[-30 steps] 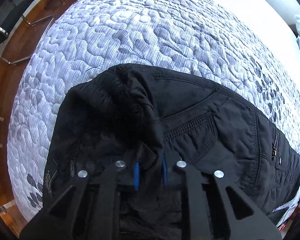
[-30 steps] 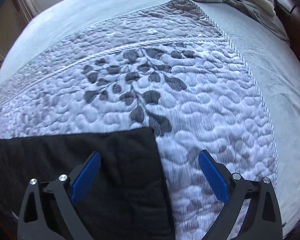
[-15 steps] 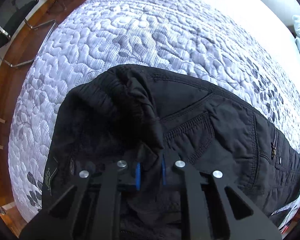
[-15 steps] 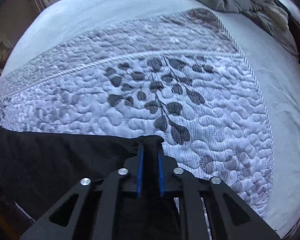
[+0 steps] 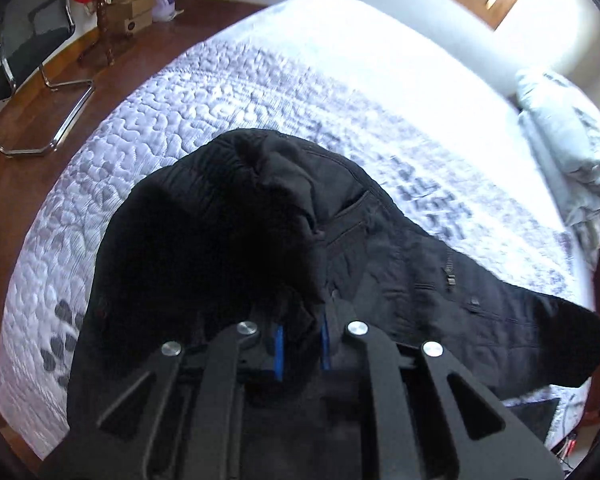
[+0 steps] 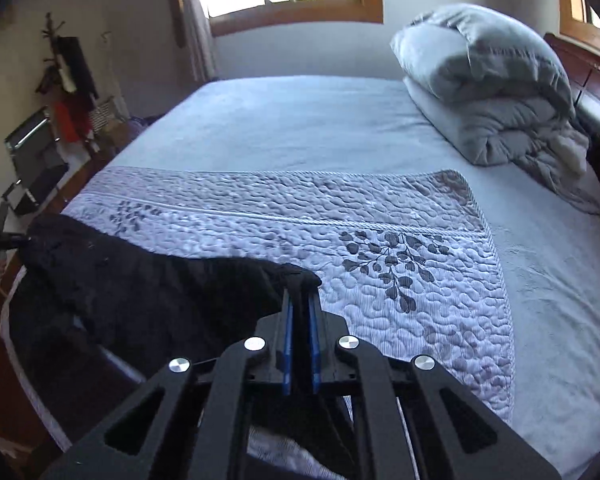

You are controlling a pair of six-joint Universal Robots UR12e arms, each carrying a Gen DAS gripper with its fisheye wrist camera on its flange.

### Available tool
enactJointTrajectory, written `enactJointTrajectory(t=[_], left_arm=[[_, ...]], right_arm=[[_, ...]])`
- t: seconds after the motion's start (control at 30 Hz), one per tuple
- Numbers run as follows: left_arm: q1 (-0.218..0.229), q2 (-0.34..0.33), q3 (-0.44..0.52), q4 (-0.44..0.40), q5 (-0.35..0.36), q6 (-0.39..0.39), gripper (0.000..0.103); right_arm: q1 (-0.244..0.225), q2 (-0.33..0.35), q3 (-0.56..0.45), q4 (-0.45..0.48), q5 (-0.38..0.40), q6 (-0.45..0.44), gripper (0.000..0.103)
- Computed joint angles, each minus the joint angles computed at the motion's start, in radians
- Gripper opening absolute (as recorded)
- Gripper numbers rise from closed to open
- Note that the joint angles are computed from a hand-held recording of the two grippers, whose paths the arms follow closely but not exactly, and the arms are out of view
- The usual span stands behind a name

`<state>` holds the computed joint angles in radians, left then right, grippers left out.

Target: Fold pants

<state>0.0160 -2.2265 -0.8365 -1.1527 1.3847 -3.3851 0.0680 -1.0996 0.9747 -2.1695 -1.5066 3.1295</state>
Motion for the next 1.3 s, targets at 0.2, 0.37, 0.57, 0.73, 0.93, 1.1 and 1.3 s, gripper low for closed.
enactJointTrajectory(t=[0.2, 0.37, 0.57, 0.73, 0.93, 1.1, 1.3], left_arm=[[0.012, 0.13, -0.218, 0.22, -0.078, -0.014, 0.011], [0.034, 0.225, -0.388, 0.378, -0.142, -0.031, 0.011], [0.071, 0.315, -0.572, 0.544, -0.225, -0.104, 0.011], [0.098, 0.38, -0.694, 0.608, -0.244, -0.141, 0.013], [0.125, 0.438, -0.806, 0.637, -0.243, -0.175, 0.016], [0.136, 0.469, -0.866, 0.642, -0.204, -0.166, 0.03], [0.15, 0.513, -0.911, 0.609, -0.163, -0.218, 0.07]], right_arm=[[0.005, -0.128, 0.191, -0.124, 0.025, 0.002, 0.005], [-0.009, -0.233, 0.348, -0.211, 0.05, 0.1, 0.005], [-0.02, -0.357, 0.532, -0.306, 0.04, 0.23, 0.004], [-0.035, -0.443, 0.656, -0.319, 0.037, 0.355, 0.004], [-0.042, -0.51, 0.763, -0.285, 0.03, 0.462, 0.004], [-0.036, -0.521, 0.801, -0.216, 0.033, 0.489, 0.004], [-0.025, -0.521, 0.813, -0.132, -0.017, 0.53, 0.023]])
